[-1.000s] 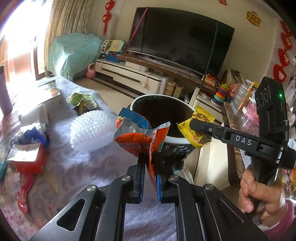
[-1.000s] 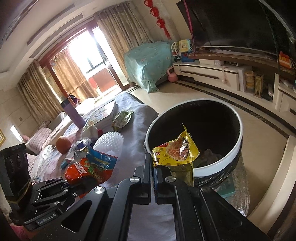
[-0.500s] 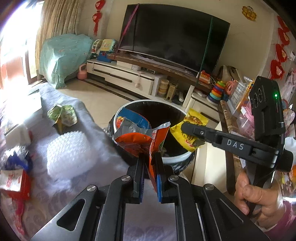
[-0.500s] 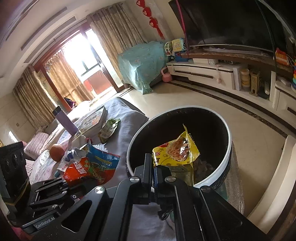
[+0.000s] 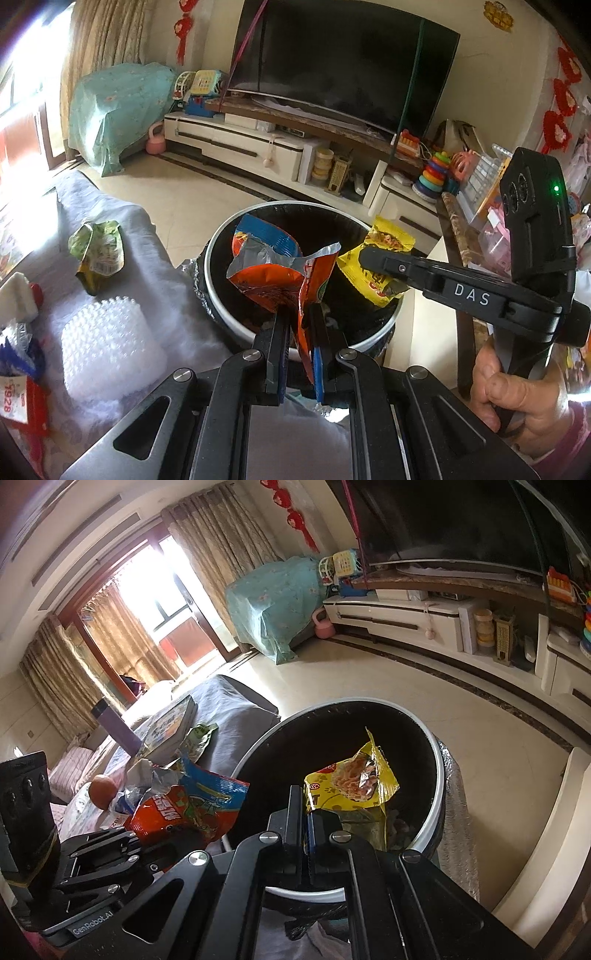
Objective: Collect trash
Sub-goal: 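Carry both bags over the trash bin, then open both grippers to drop the bags into the bin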
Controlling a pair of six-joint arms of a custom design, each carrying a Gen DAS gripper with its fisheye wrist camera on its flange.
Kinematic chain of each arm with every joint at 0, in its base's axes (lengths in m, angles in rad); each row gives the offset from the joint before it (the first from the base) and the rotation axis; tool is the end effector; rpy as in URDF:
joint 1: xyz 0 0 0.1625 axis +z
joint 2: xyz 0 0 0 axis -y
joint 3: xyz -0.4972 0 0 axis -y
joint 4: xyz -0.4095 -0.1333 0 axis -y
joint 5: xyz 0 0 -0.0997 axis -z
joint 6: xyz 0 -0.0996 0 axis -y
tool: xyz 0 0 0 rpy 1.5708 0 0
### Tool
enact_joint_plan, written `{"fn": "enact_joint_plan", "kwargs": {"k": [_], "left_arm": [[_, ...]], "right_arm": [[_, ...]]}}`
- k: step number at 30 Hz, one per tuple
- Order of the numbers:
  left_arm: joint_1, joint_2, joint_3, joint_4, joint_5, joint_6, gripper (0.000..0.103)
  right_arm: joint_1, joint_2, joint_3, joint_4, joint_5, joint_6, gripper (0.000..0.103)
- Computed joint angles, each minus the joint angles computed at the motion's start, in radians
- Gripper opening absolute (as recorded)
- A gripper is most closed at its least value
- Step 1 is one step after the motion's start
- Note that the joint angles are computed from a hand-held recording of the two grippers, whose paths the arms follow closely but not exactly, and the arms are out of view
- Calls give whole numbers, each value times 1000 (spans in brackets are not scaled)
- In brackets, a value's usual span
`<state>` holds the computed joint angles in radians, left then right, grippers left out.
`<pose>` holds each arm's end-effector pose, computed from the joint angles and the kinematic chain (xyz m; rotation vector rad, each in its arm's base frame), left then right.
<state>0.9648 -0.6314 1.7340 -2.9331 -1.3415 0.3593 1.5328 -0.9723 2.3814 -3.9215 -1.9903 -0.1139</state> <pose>-0.2748 -0.6703 0.0224 1.3152 2.6046 -0.4194 0.0745 -0.4814 0.1962 -0.1697 -2.4207 1.1854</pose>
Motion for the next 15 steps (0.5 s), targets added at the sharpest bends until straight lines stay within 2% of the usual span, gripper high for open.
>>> {"fn": "enact_joint_plan", "kwargs": {"k": [13,15], "left_arm": [[-10,42,-63,58,31,-24,9],[-12,47,-74,72,39,-32,12]], "right_arm": [[-24,-7,-17,49,11,-1,6],[-25,-7,-20,55,8,-3,6]]}}
